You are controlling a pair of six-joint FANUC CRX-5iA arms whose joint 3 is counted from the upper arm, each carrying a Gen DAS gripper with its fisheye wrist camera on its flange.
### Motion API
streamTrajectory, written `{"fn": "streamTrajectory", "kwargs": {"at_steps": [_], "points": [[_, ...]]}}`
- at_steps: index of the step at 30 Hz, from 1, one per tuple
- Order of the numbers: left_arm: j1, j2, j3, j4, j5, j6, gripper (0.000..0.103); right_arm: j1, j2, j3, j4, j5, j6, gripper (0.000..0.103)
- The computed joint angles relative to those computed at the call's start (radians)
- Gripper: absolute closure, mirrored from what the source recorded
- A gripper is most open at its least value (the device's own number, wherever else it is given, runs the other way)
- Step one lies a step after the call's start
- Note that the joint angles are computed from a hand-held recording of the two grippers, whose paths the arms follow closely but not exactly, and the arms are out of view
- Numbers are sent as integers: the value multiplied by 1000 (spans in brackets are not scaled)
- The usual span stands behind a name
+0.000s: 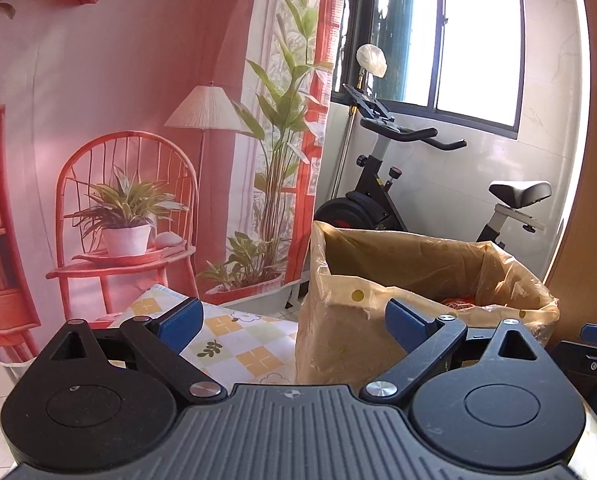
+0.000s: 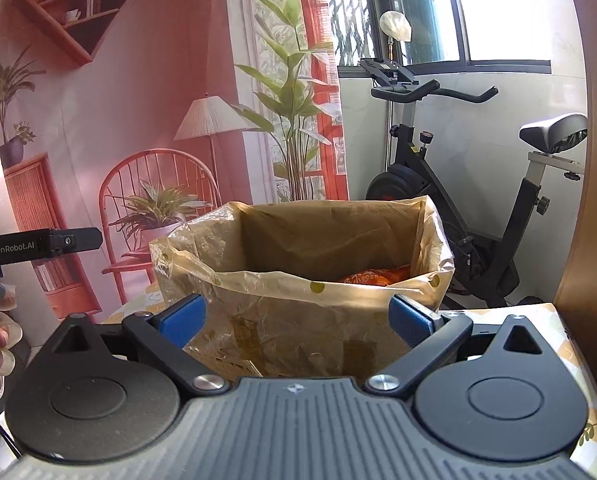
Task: Organize snacks
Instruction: 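Grasp the small brown snack with the left gripper while the right grasps the bread pack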
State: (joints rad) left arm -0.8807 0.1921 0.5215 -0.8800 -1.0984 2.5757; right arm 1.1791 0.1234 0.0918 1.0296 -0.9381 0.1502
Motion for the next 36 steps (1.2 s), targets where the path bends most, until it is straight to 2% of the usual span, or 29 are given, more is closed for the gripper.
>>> {"fn": "streamTrajectory", "kwargs": {"at_steps": [3,6,15,20,27,32,36], "points": [[8,-36,-60,47,-6,-19,4,15,-22,-54,26,16,-77,3],[-6,-52,-93,45,-46,4,5,33,-38,-103,42,21,-155,3],[-37,-89,-183,84,-42,47,8,82,-67,-174,24,-32,-221,3],[-48,-96,-215,111,-32,61,9,113,-87,-204,-6,-63,-206,3],[-42,-99,-255,173,-15,62,11,158,-83,-199,-120,-104,-157,3],[-37,-93,-272,210,-7,56,13,172,-69,-170,-255,-92,-75,3],[-35,-81,-280,243,-2,30,15,175,-33,-112,-400,-100,69,3]]}}
